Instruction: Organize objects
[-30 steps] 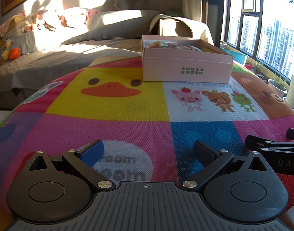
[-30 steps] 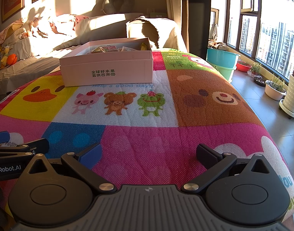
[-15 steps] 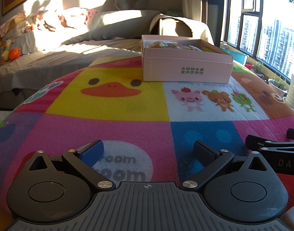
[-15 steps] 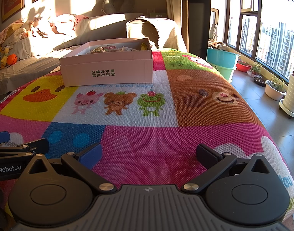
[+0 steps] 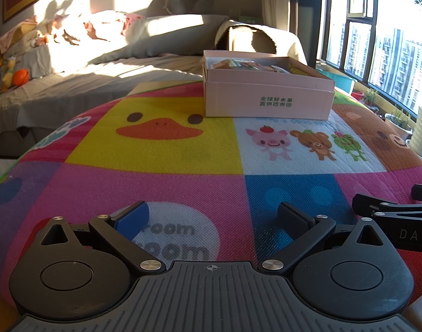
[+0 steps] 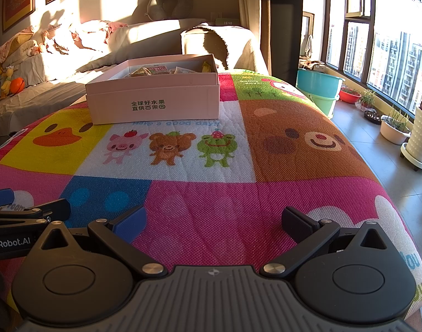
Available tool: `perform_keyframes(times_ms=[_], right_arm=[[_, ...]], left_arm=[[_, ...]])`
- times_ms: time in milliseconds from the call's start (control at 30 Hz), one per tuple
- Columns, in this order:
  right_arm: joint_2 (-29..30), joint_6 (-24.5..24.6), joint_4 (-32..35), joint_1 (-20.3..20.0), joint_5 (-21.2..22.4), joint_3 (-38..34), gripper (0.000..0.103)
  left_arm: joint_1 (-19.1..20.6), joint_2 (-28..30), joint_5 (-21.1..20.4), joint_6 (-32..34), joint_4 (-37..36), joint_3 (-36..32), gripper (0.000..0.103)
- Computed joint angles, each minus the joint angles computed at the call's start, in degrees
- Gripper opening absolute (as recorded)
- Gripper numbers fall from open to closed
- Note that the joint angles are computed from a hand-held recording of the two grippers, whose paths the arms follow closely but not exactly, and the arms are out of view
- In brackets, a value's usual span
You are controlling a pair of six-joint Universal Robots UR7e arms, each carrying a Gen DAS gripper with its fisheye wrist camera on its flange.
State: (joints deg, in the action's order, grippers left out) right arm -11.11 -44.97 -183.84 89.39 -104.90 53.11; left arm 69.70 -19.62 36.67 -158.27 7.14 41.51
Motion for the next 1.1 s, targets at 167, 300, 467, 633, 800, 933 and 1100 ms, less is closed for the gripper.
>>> perform_keyframes(times_ms=[167, 300, 467, 633, 800, 933, 1100], right_arm=[[0.0, 0.0, 0.0, 0.0, 0.0, 0.0, 0.103], [0.0, 0.0, 0.0, 0.0, 0.0, 0.0, 0.103], [0.0, 0.0, 0.0, 0.0, 0.0, 0.0, 0.103], [0.0, 0.0, 0.0, 0.0, 0.0, 0.0, 0.103], [0.0, 0.0, 0.0, 0.0, 0.0, 0.1, 0.103], [0.0, 0.0, 0.0, 0.0, 0.0, 0.0, 0.103], [0.0, 0.0, 0.0, 0.0, 0.0, 0.0, 0.103]], left_arm=[[0.0, 0.0, 0.0, 0.0, 0.0, 0.0, 0.103], [0.0, 0.0, -0.1, 0.1, -0.1, 0.0, 0.103], [0.0, 0.0, -0.1, 0.0, 0.0, 0.1, 0.103], [-0.1, 0.0, -0.2, 0.1, -0.1, 0.0, 0.103], [-0.3, 0.5, -1.2, -0.1, -0.4, -0.6, 0.103], [-0.4, 1.0, -1.9, -0.2, -0.3, -1.4, 0.103], [-0.2, 0.5, -1.1, -0.6, -0.5, -0.6, 0.103]])
